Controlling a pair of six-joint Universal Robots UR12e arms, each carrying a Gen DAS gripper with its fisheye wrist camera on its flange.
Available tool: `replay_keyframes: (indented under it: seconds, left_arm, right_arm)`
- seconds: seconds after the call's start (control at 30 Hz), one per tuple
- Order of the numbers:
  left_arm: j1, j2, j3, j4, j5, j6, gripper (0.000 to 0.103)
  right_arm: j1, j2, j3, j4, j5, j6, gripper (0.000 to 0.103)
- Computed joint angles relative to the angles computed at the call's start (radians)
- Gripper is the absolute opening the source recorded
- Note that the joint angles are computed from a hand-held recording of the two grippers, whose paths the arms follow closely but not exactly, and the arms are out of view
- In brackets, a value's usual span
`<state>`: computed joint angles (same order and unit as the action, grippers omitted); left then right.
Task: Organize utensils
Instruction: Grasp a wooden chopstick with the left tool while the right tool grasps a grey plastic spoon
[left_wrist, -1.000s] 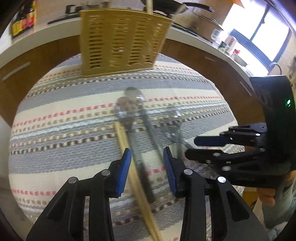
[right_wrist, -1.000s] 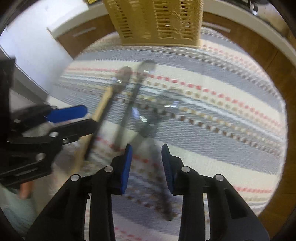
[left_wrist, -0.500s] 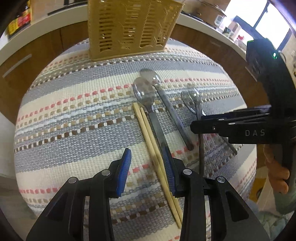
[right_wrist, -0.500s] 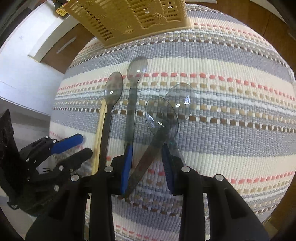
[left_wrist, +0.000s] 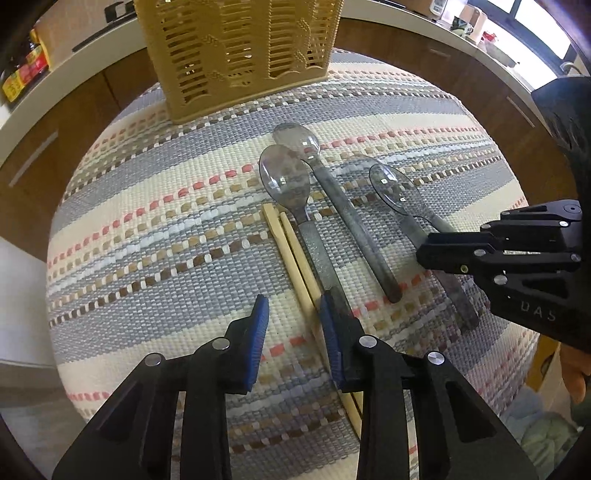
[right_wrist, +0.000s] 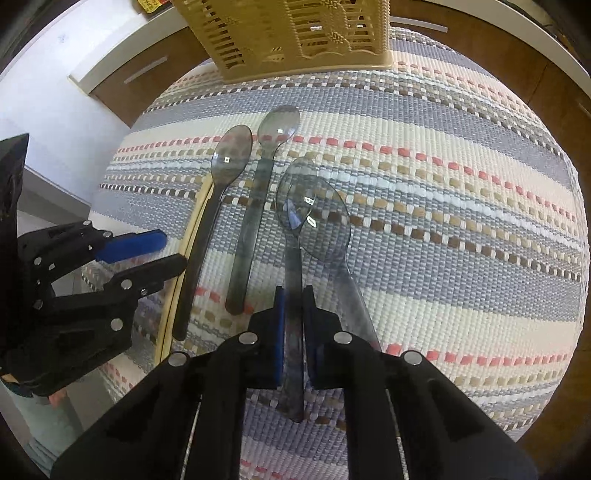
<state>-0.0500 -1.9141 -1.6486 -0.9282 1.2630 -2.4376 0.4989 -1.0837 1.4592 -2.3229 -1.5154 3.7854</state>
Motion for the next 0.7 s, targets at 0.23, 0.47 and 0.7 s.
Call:
replay_keyframes:
  seconds: [0.23, 0.47, 0.7]
  left_arm:
    - [0.01, -0.002, 0.009, -0.024, 0.016, -0.025, 0.012]
    - [-0.019, -0.019, 0.038, -0.045, 0.081, 0.002, 0.02]
    - [-0.031, -0.023, 0.042, -0.042, 0.103, 0.024, 0.02]
  right_arm:
    - [-0.004, -0.032, 0.047, -0.026, 0.023, -0.005, 0.004]
    - [-0.017, -0.005, -0.016, 0.092, 0.079, -0.057, 0.006]
    - [-0.016, 0.041, -0.121, 0.243, 0.052, -0.173, 0.011]
